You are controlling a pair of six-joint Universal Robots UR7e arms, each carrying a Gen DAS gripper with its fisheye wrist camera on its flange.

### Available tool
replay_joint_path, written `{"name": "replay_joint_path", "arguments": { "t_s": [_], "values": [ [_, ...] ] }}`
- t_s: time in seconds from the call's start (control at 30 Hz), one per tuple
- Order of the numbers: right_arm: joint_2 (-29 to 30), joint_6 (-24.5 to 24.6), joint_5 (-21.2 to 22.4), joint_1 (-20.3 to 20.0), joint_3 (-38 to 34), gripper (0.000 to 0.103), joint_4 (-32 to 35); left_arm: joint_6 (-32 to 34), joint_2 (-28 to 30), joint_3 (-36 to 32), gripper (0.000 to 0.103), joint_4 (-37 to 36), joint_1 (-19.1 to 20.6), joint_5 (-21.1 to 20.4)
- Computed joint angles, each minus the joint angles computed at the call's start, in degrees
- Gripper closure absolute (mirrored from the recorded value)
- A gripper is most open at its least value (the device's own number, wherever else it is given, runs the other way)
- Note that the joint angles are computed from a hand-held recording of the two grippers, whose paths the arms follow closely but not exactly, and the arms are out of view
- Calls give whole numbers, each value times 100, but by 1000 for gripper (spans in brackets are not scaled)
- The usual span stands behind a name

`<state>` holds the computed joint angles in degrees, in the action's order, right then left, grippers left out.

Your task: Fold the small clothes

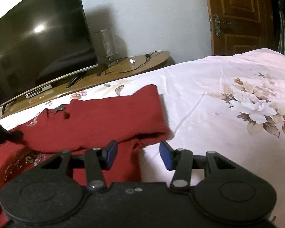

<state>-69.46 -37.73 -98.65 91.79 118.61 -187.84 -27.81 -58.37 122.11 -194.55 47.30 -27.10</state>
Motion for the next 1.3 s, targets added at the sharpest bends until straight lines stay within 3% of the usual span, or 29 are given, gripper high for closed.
{"name": "replay_joint_path", "arguments": {
  "t_s": [0.1, 0.23, 0.37, 0.43, 0.53, 0.6, 0.7, 0.87, 0.97, 1.03, 1.1, 1.17, 1.23, 1.3],
  "values": [
    [113, 37, -17, 34, -91, 55, 27, 172, -345, 207, 100, -25, -57, 182],
    [408, -99, -139, 111, -273, 55, 59, -314, -863, 578, 100, 679, 25, 123],
    [952, -161, -889, 285, -657, 55, -222, -596, -941, 732, 100, 903, 180, -22],
    [1099, -47, -1121, 293, -857, 61, -148, -618, -892, 818, 100, 715, 194, 4],
    [1067, -44, -1007, 237, -951, 79, 71, -240, -758, 926, 100, -61, 83, 165],
    [1023, -181, -911, 228, -912, 80, 49, -297, -738, 898, 100, 200, 98, 394],
    [1140, -416, -998, 192, -874, 80, -149, -1076, -917, 925, 100, 1105, 345, 265],
    [1112, -598, -958, 193, -821, 81, -206, -737, -759, 947, 100, 795, 411, 258],
    [968, -722, -878, 197, -809, 71, 57, -657, -832, 947, 100, 808, 431, 160],
    [693, -790, -346, 104, -653, 60, 120, -619, -941, 1022, 100, 883, 398, 88],
    [565, -809, -29, 55, -633, 60, 160, -573, -1035, 1091, 100, 834, 383, 7],
    [595, -649, 157, 33, -826, 60, 391, -500, -1028, 1076, 85, 688, 401, 51],
    [753, -202, 350, -1, -1194, 60, 668, -232, -876, 971, 33, 287, 405, 228],
    [1008, 77, 415, -3, -1574, 60, 763, 13, -735, 768, 28, 150, 481, 199]
  ]
}}
